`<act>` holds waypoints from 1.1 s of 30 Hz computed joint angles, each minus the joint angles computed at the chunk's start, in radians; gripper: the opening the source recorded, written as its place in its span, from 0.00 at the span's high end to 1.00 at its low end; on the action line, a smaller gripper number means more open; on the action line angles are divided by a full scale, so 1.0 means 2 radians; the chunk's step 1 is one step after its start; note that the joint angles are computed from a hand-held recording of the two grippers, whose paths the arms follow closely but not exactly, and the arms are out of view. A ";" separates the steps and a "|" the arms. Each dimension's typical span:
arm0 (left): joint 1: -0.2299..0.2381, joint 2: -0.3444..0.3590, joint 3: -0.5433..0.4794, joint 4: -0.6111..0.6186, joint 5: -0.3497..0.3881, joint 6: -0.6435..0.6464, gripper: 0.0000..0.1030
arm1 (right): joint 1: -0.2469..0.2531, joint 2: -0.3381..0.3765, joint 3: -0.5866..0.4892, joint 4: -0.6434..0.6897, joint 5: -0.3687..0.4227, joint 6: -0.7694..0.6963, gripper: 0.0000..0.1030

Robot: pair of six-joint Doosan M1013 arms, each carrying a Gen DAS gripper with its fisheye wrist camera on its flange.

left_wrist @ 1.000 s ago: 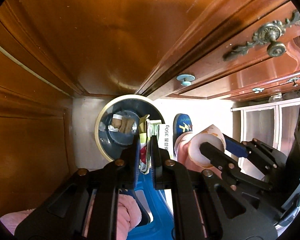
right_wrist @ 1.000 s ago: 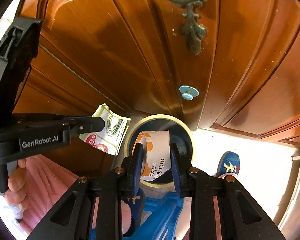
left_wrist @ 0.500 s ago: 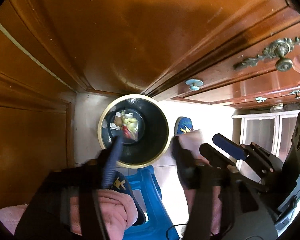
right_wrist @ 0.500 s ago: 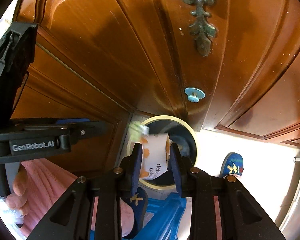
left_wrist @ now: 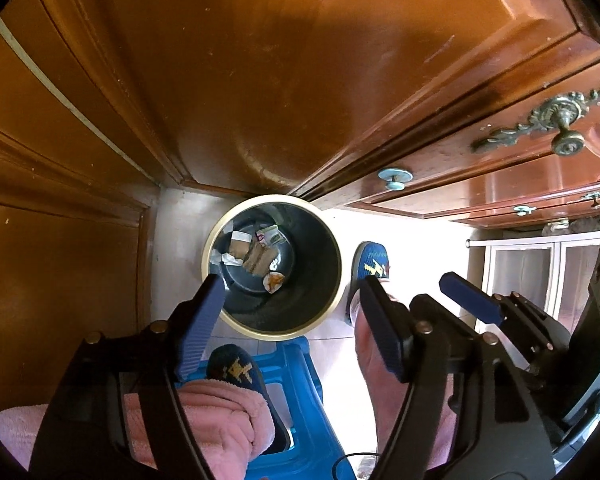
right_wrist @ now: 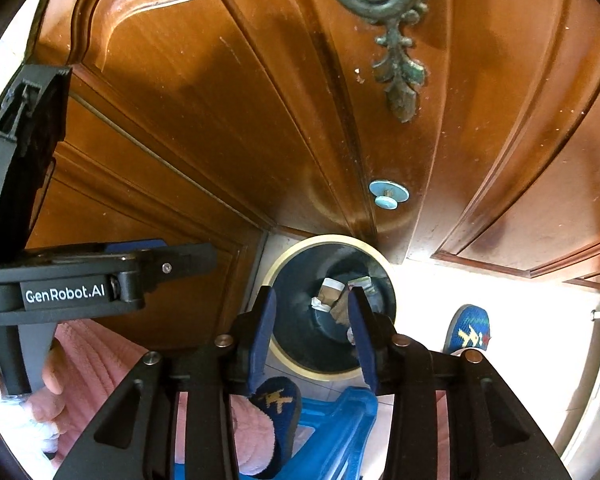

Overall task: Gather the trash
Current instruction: 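Open both tools to drop the wrappers into the bin, then raise both tools back up to the counter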

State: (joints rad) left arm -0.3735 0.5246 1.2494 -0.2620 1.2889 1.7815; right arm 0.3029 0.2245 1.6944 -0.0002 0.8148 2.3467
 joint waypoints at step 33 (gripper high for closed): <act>0.019 -0.050 -0.159 -0.016 -0.035 0.012 0.32 | 0.042 -0.050 -0.167 -0.166 0.082 -0.047 0.52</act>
State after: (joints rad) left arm -0.3349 0.4254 0.9323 -0.2940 1.2180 1.8056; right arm 0.3875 0.1253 1.3612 -0.3325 0.9784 2.2530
